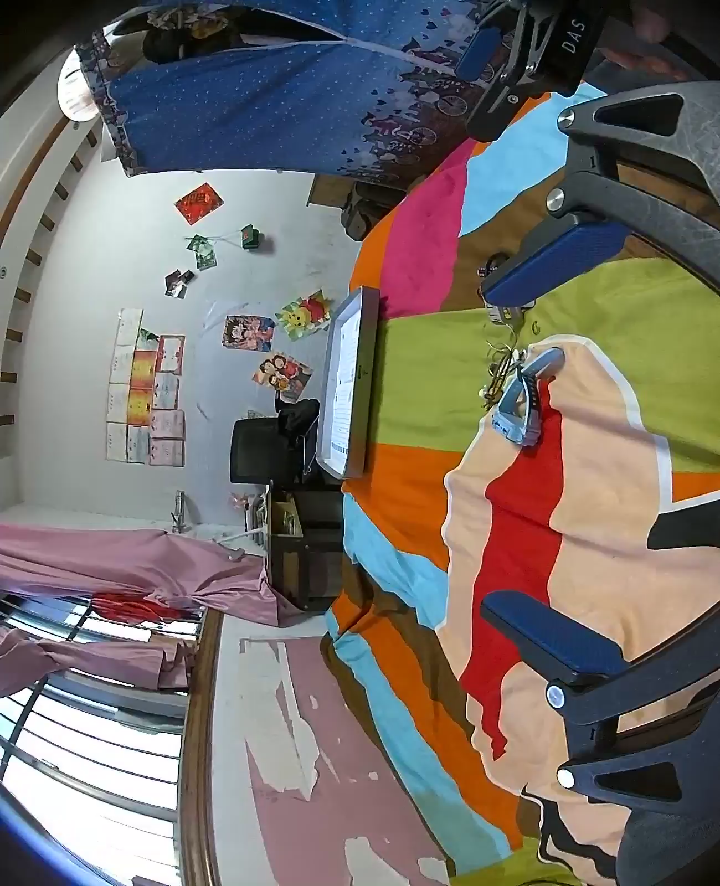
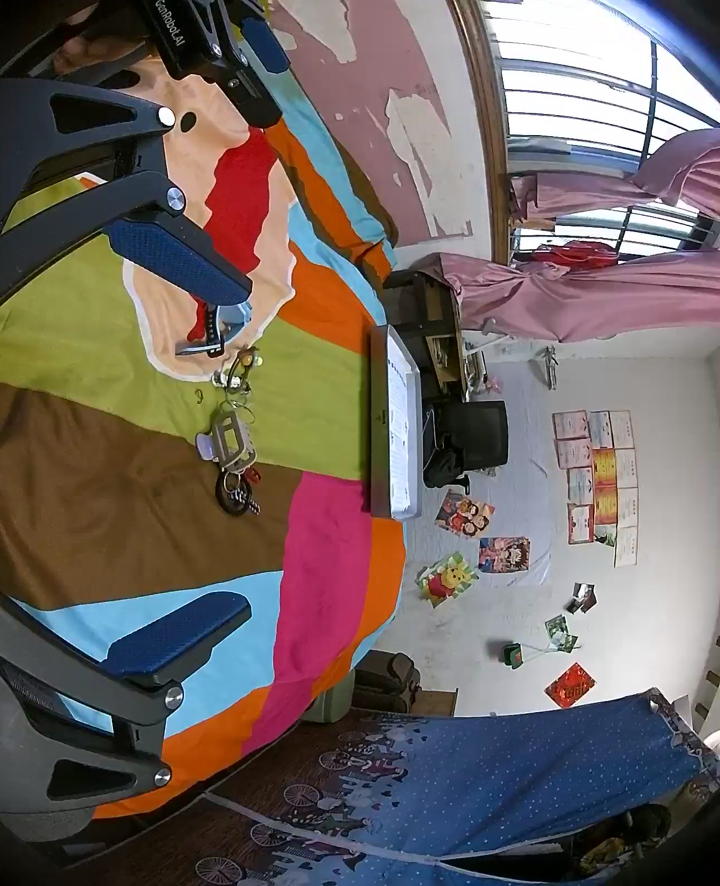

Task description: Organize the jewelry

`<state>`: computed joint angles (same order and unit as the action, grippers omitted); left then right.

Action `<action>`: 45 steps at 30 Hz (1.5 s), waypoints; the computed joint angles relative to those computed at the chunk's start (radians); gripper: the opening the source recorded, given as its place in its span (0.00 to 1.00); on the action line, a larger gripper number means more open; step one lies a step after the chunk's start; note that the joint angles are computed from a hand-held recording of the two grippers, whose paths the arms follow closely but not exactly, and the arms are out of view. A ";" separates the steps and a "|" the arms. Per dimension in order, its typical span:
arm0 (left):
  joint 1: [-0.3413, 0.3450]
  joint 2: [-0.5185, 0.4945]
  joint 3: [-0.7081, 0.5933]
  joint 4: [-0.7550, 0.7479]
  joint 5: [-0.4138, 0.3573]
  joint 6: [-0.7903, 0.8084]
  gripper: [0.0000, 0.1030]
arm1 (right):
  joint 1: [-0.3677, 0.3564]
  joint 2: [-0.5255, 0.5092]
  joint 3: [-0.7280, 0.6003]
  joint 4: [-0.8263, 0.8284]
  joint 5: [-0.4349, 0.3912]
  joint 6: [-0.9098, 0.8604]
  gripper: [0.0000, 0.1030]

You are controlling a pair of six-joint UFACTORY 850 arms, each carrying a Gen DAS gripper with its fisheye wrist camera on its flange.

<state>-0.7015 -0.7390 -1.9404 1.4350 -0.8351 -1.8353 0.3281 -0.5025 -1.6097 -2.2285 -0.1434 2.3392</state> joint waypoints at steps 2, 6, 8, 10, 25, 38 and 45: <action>0.000 0.001 0.001 0.001 0.001 -0.001 1.00 | 0.000 0.000 0.000 0.002 0.000 -0.002 0.99; -0.001 0.001 0.003 0.005 -0.001 -0.003 1.00 | 0.000 -0.001 0.000 -0.004 -0.001 0.003 0.99; -0.002 0.000 0.001 0.005 -0.003 -0.003 1.00 | 0.000 -0.001 0.000 -0.003 -0.001 0.003 0.99; -0.002 0.000 0.001 0.005 -0.003 -0.001 1.00 | 0.000 -0.001 -0.001 -0.004 0.000 0.003 0.99; -0.002 0.003 0.010 0.016 -0.003 -0.012 1.00 | 0.002 0.001 0.001 0.000 0.001 -0.002 0.99; -0.001 0.013 0.023 0.023 -0.001 -0.014 1.00 | 0.002 0.002 0.002 0.003 0.000 -0.006 0.99; -0.001 0.013 0.022 0.023 -0.003 -0.014 1.00 | 0.002 0.002 0.002 0.003 0.000 -0.005 0.99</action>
<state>-0.7029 -0.7262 -1.9180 1.4583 -0.8379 -1.8496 0.3301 -0.5009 -1.6079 -2.2260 -0.1437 2.3339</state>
